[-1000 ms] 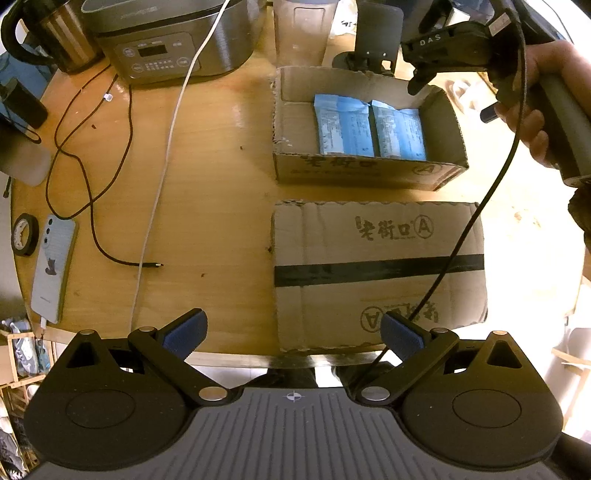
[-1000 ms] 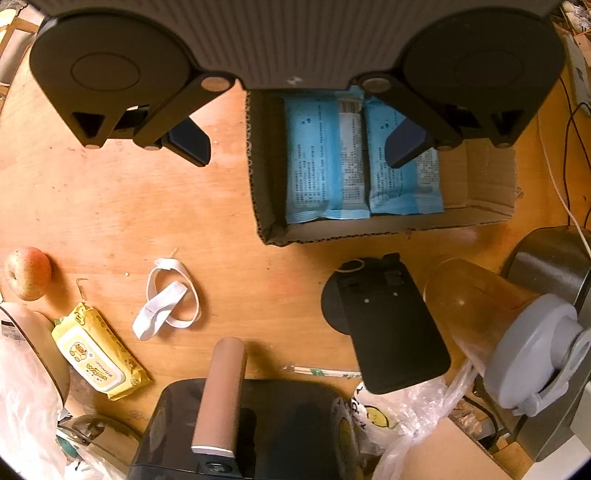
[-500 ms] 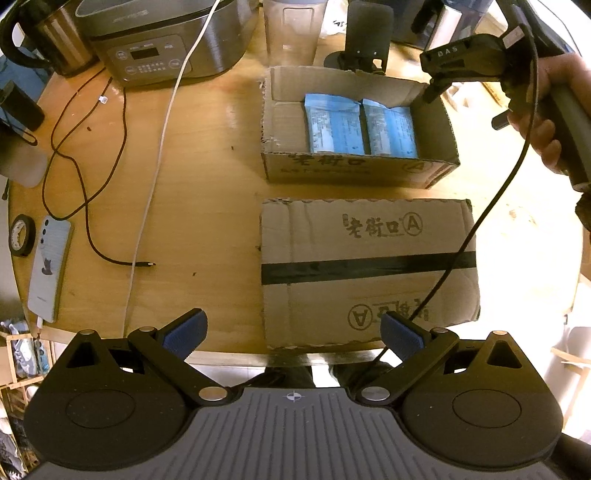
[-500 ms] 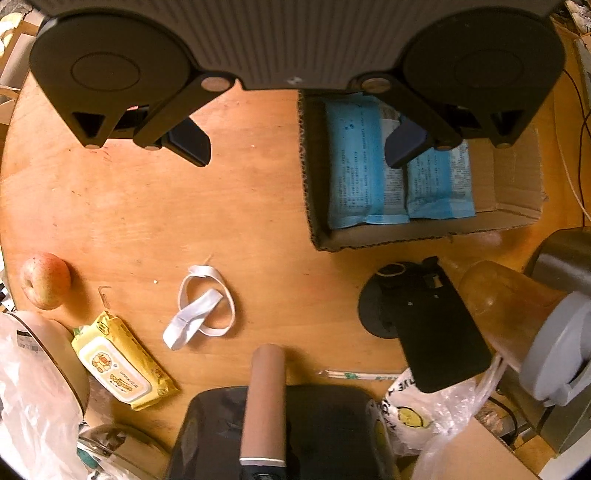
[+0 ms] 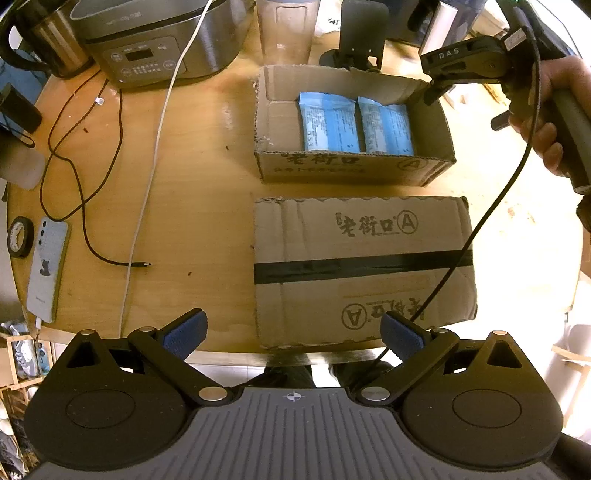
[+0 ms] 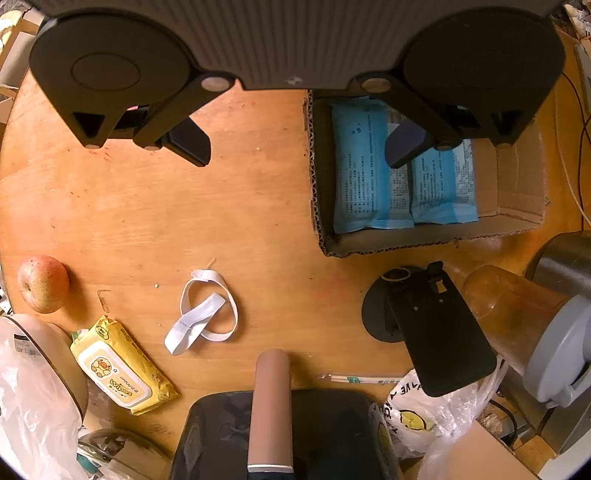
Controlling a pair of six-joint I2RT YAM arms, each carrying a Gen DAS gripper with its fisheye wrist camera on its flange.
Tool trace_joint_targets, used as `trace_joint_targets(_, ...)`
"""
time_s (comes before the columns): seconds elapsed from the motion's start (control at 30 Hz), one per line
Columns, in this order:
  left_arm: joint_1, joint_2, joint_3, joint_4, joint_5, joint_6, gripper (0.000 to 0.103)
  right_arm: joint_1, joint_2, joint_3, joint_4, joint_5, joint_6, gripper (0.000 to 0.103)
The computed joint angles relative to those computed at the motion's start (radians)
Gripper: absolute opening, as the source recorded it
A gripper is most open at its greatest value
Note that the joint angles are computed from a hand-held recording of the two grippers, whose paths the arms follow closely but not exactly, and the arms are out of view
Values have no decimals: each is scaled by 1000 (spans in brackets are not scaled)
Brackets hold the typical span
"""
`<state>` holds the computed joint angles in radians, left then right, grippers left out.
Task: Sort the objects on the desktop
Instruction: 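Raise the open right tool out of the box and withdraw it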
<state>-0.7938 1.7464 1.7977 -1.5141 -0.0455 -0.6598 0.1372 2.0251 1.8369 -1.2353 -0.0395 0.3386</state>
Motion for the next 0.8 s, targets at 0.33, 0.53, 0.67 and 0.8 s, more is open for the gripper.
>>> trace_joint_targets(0.33, 16, 24, 13, 5, -6, 13, 103, -3, -11, -8, -3, -14, -10, 103)
trace_joint_targets(0.53, 31, 41, 20, 14, -7, 28, 103, -3, -38, -38, 0, -24, -14, 103)
trace_joint_targets(0.67, 38, 51, 29, 17, -8, 38, 103, -3, -64, -67, 5, -30, -15, 103)
trace_joint_targets(0.8, 43, 59, 35, 19, -8, 45, 103, -3, -89, -92, 9, -35, -13, 103)
